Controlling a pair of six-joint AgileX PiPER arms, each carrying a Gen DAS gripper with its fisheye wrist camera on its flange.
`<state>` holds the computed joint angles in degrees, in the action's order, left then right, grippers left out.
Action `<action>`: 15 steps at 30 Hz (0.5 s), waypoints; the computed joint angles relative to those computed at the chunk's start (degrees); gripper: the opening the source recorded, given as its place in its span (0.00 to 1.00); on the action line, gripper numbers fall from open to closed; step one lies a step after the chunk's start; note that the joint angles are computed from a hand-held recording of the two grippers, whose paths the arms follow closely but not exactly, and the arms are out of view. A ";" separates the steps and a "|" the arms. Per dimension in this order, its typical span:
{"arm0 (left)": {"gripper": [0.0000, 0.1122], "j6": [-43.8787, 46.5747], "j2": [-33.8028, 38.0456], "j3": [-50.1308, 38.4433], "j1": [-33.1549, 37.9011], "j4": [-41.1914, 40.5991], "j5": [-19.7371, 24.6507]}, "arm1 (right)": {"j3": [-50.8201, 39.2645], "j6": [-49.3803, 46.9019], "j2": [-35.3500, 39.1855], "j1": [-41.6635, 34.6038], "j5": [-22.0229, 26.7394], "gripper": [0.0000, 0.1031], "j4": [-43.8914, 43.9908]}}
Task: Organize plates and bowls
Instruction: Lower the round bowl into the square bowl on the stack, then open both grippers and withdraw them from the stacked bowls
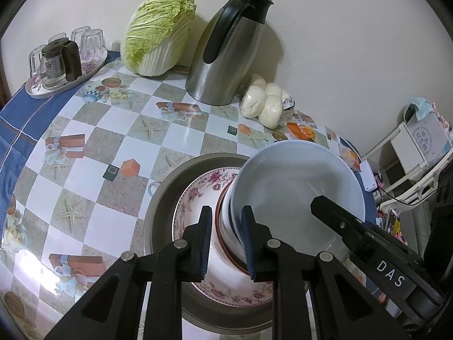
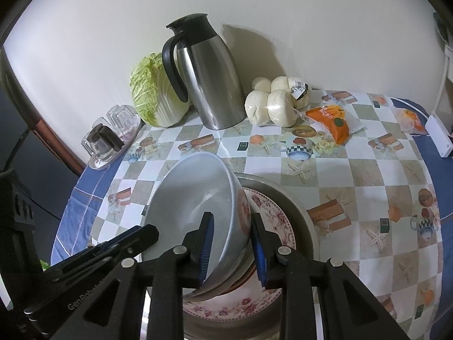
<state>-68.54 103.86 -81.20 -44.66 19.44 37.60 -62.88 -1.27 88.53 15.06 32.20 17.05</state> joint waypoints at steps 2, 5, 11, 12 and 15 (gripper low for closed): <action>0.18 -0.04 -0.01 0.06 0.01 -0.04 -0.06 | 0.17 0.00 -0.12 0.04 -0.33 0.28 -0.05; 0.21 -0.29 -0.01 0.15 -0.07 0.19 -0.12 | 0.69 1.06 -0.47 0.38 -1.37 0.29 -1.34; 0.21 -0.97 -0.33 0.73 -0.35 0.68 -1.10 | 1.27 2.35 -1.14 1.05 -2.81 0.38 -3.56; 0.21 -1.01 -0.50 0.73 -0.39 0.78 -0.90 | 1.51 1.32 -1.36 0.55 -3.05 0.38 -2.46; 0.21 -1.02 -0.89 0.73 -0.44 0.98 -0.49 | 2.27 0.14 -2.29 -0.09 -3.91 0.38 -1.18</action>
